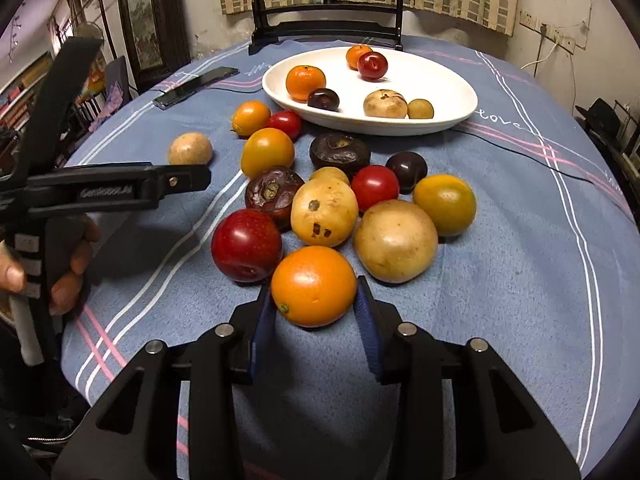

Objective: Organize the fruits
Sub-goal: 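Grasp the orange with the right tool while the left tool grasps the pale brown fruit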

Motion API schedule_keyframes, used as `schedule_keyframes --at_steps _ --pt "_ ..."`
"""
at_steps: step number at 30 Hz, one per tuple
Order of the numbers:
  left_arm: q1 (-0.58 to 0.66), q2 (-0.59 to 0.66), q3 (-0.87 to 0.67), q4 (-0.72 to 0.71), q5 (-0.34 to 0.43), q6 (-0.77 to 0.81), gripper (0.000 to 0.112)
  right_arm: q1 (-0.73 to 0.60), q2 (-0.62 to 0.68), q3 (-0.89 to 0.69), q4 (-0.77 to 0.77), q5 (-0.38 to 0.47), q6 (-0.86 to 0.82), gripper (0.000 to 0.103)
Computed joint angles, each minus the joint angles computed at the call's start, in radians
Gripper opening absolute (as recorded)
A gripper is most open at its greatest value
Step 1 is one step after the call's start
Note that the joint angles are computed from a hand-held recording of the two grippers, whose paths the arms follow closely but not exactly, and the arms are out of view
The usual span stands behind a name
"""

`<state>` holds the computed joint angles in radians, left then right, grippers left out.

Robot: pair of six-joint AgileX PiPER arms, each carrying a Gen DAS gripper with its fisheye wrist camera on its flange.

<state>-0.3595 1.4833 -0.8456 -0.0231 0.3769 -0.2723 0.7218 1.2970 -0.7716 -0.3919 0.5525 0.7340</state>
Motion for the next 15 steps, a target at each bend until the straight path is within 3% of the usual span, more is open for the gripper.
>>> schedule_keyframes --at_steps 4,13,15 --pt "0.008 0.038 -0.042 0.051 0.018 -0.060 0.099 -0.018 -0.047 0.041 0.055 -0.031 -0.058 0.040" --pt "-0.071 0.112 -0.130 0.328 0.137 -0.273 0.099 -0.079 -0.110 0.090 0.190 -0.084 -0.208 0.040" --pt "-0.068 0.108 -0.124 0.319 0.134 -0.261 0.100 -0.078 -0.116 0.095 0.199 -0.089 -0.218 0.040"
